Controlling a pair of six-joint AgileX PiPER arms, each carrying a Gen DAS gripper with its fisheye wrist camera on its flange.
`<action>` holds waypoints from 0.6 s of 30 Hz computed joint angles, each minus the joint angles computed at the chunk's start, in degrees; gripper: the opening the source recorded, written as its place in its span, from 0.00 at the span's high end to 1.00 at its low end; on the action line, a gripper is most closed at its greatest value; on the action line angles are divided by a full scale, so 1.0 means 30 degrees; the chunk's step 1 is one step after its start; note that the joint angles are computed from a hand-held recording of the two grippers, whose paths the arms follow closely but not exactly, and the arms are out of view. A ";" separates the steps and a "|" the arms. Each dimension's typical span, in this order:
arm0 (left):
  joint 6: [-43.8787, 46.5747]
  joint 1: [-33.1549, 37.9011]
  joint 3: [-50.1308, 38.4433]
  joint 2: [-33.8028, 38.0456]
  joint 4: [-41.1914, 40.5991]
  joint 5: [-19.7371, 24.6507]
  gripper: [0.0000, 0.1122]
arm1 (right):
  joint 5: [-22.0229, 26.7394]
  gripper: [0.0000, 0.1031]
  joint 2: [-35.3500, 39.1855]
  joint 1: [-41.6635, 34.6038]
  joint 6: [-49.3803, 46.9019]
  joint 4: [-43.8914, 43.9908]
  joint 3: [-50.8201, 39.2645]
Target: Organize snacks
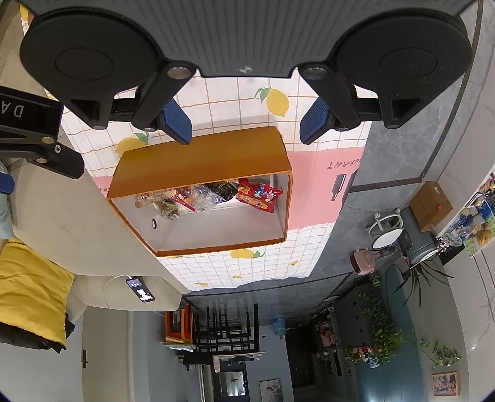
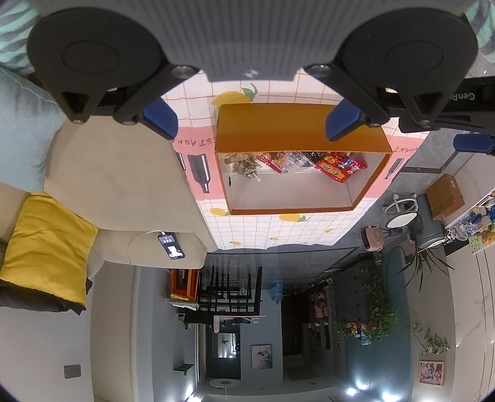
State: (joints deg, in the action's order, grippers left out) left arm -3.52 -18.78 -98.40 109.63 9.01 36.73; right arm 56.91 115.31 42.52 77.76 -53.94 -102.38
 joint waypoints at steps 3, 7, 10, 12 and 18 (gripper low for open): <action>-0.0111 -0.0051 -0.0021 -0.0006 0.0090 0.0046 0.17 | 0.0024 0.04 0.0034 0.0021 -0.0027 0.0023 -0.0021; -0.0178 -0.0055 -0.0001 -0.0016 0.0113 0.0034 0.17 | -0.0010 0.04 0.0022 -0.0011 0.0009 0.0024 0.0020; -0.0200 -0.0062 -0.0047 0.0019 0.0042 0.0102 0.17 | 0.0049 0.04 0.0030 0.0025 -0.0014 0.0039 -0.0005; -0.0272 -0.0103 -0.0079 0.0039 0.0161 0.0089 0.18 | 0.0113 0.04 0.0059 0.0046 -0.0042 0.0043 -0.0044; -0.0338 -0.0076 0.0195 -0.0037 0.0285 -0.0440 0.18 | 0.0148 0.04 0.0084 0.0067 -0.0032 0.0059 -0.0039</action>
